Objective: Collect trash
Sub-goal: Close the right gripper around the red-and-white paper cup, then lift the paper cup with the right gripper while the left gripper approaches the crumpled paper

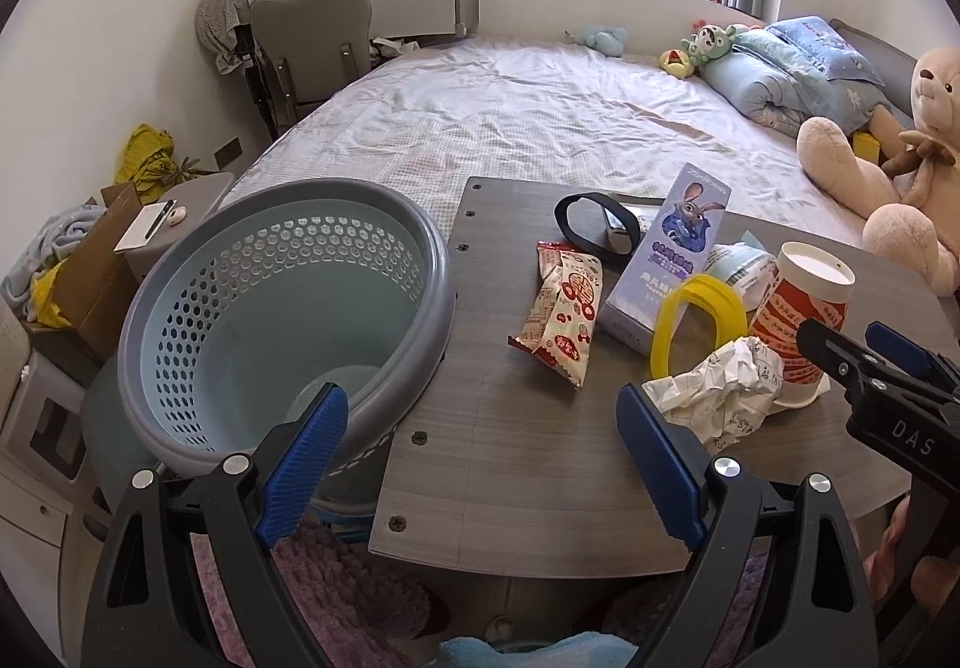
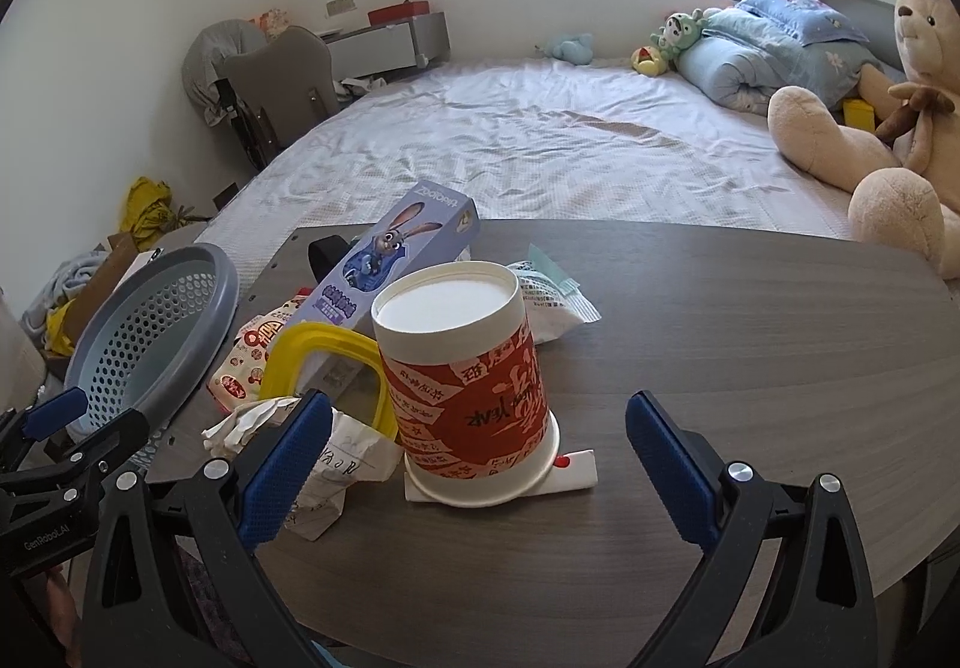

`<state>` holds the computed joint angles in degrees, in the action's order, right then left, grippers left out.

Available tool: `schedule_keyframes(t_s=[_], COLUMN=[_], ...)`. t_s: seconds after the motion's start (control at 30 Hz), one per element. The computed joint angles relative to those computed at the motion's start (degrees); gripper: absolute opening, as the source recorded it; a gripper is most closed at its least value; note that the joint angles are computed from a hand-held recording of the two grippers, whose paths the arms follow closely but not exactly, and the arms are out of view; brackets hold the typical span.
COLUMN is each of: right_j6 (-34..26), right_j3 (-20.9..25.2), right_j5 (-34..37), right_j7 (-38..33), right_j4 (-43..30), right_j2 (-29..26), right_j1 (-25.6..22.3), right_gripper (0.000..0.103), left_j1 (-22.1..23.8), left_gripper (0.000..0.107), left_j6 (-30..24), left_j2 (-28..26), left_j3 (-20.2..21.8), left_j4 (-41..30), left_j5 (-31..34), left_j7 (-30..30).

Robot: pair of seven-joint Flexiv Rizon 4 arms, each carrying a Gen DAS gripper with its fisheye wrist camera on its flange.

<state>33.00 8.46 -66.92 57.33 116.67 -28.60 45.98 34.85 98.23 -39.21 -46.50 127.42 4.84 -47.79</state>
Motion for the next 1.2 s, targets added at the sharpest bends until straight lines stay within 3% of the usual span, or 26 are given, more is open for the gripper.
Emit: schedule_keyframes(t_s=[0.07, 0.13, 0.3, 0.43, 0.77, 1.2], right_j6=[0.56, 1.62, 3.10, 4.58, 2.64, -5.49], right_j3=[-0.09, -0.23, -0.82, -1.19, -1.07, 3.29], right_j5=[0.21, 0.30, -0.30, -0.70, -3.49, -0.81], right_j7=[-0.68, -1.45, -2.69, -2.97, 0.80, 7.29], right_j4=[-0.12, -0.30, -0.37, -0.29, 0.88, 4.69], right_j2=[-0.28, -0.61, -0.88, -0.99, 0.67, 5.29], right_j1=[-0.44, -0.91, -1.39, -1.96, -1.31, 0.96], right_gripper=[0.093, 0.085, 0.080, 0.061, 0.060, 0.060], left_j1=[-0.89, -1.50, -0.94, -1.08, 0.82, 6.69], left_gripper=[0.087, 0.087, 0.087, 0.087, 0.087, 0.087], left_j6=[0.05, -0.23, -0.75, -0.91, -1.51, -4.67], left_j2=[0.01, -0.09, -0.79, -0.99, -1.35, -1.46], left_j3=[0.69, 1.25, 0.43, 0.40, -1.76, -8.83], left_j4=[-0.33, -0.66, -0.84, -0.78, 0.19, 4.21], left_j5=[-0.10, -0.26, -0.62, -0.59, -0.74, 0.77], left_j7=[-0.13, -0.05, 0.48, 0.98, 2.19, 5.38])
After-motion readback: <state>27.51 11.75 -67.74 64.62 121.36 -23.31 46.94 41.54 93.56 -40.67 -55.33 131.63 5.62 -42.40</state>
